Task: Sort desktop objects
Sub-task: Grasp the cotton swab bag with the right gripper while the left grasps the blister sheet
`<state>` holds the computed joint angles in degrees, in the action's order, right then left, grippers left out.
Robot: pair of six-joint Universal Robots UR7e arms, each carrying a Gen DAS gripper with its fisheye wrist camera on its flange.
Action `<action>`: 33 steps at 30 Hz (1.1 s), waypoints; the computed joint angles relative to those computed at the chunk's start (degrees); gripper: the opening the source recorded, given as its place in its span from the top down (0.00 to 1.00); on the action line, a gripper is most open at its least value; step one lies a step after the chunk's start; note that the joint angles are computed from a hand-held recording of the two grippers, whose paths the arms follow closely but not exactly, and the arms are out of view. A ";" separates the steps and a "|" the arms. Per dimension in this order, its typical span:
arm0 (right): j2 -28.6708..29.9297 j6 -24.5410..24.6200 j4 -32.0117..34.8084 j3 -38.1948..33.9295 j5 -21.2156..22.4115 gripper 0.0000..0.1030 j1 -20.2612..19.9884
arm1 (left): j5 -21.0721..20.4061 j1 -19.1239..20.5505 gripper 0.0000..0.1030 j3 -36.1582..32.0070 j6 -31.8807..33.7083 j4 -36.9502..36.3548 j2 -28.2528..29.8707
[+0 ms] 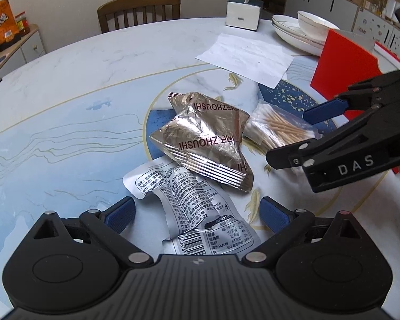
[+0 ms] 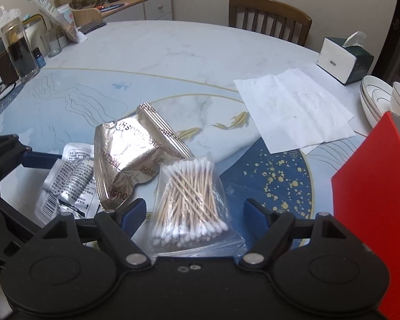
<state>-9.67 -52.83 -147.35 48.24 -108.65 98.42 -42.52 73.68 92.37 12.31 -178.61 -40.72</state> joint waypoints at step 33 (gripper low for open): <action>-1.59 1.54 -0.29 3.24 -0.51 0.59 0.01 | -3.03 0.27 0.69 3.43 -5.21 -0.71 -3.71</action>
